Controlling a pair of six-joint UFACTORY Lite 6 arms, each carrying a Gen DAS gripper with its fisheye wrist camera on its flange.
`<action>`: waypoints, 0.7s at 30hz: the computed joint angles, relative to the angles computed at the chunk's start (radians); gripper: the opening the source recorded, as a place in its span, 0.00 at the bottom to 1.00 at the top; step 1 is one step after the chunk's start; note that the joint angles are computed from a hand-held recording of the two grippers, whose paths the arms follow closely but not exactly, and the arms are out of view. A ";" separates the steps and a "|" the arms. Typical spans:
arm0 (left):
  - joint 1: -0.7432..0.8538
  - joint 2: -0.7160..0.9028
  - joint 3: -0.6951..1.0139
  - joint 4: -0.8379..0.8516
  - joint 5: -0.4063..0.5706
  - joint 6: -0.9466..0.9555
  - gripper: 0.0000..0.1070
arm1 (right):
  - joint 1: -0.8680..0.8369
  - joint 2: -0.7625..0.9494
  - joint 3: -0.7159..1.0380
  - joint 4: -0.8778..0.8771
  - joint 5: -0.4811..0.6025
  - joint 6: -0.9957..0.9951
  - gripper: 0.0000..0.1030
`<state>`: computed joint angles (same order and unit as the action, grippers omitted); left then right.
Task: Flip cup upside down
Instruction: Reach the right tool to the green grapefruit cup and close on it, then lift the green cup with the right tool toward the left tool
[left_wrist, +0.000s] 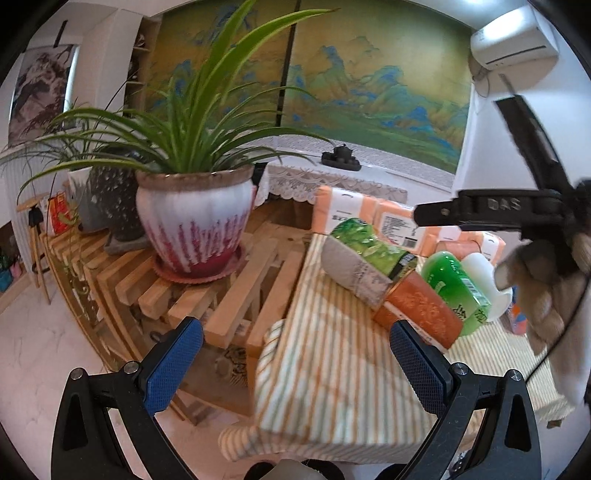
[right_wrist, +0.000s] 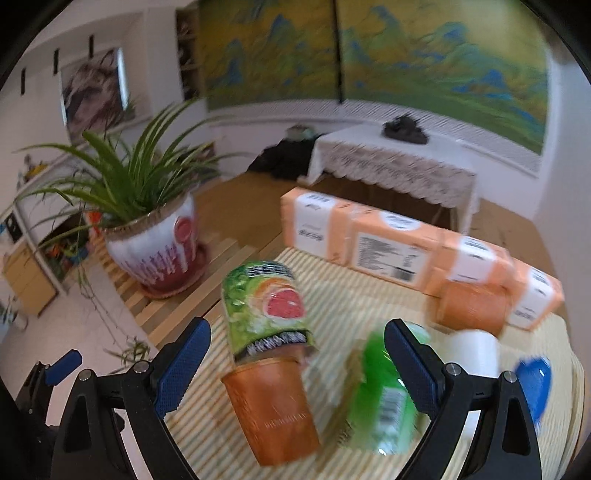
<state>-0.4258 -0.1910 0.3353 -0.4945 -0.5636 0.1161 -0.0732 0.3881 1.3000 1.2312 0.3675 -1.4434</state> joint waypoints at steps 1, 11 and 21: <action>0.017 0.002 -0.003 0.024 0.001 -0.019 0.96 | 0.020 0.062 0.080 -0.105 0.022 0.103 0.90; 0.214 0.014 -0.023 0.267 0.008 -0.199 0.96 | 0.141 0.491 0.706 -0.779 0.288 0.755 0.90; 0.304 0.060 -0.004 0.387 -0.007 -0.287 0.96 | 0.199 0.739 1.071 -1.061 0.438 0.954 0.89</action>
